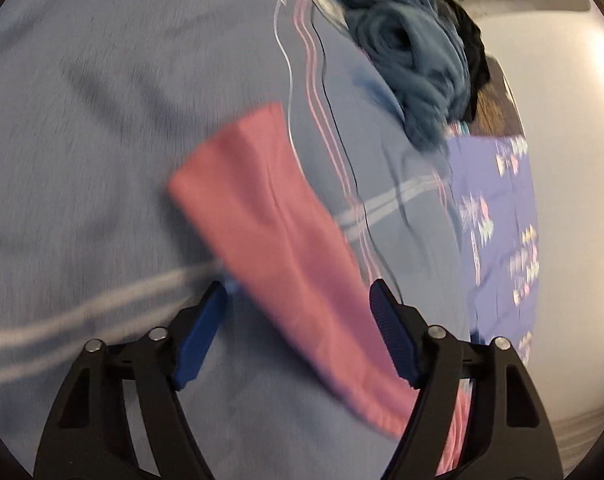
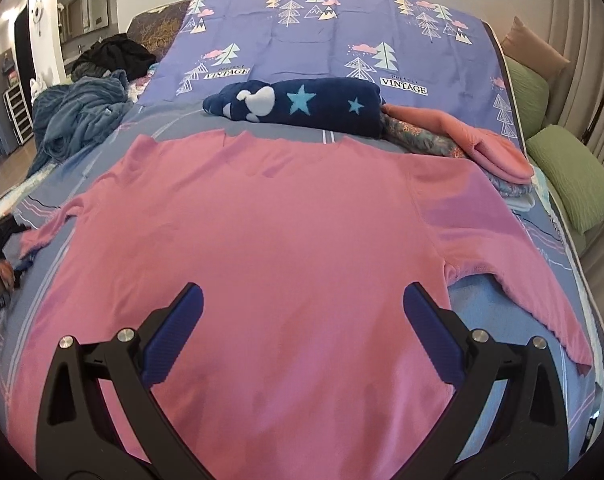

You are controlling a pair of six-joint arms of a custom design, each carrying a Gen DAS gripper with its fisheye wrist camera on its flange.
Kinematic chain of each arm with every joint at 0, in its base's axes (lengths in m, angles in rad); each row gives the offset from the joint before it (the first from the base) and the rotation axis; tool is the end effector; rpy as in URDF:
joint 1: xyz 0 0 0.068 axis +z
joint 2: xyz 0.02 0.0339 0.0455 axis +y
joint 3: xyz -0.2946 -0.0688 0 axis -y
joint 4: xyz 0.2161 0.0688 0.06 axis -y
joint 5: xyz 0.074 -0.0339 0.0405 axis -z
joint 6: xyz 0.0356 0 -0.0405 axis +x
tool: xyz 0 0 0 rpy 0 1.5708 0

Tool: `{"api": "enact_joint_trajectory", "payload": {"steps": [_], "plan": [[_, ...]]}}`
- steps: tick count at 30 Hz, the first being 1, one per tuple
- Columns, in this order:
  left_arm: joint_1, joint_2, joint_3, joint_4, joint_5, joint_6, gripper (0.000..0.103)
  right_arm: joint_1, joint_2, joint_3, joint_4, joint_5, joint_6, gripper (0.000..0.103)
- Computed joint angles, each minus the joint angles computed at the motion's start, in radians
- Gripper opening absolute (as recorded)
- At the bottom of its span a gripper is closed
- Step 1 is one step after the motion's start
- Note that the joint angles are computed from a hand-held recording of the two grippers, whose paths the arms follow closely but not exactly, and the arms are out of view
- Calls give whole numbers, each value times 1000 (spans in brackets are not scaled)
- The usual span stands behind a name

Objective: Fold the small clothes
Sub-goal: 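Grasp the pink shirt's side edge with the left tool and lift it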

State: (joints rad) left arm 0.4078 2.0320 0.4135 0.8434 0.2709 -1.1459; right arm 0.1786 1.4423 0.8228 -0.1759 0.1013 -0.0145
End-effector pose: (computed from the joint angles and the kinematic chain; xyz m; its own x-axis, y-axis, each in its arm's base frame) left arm 0.2591 0.1015 0.0828 -0.0765 -0.9893 -0.1239 -0.6705 0.1430 -0.7280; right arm 0.2660 0.0444 0.2509 -0.7012 -0.1412 -0.6989 -0.1173 0.9897 -0.0824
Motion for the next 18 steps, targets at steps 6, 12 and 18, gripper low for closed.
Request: {"api": "enact_joint_trajectory", "payload": {"steps": [6, 12, 18], "plan": [[10, -158, 28, -29, -3, 38, 1, -18, 10, 1, 13, 5, -26, 101], [-342, -506, 305, -421, -211, 288, 1, -55, 19, 30, 4, -31, -22, 101], [-806, -376, 677, -638, -321, 551, 1, -97, -13, 3, 25, -39, -28, 101]]}}
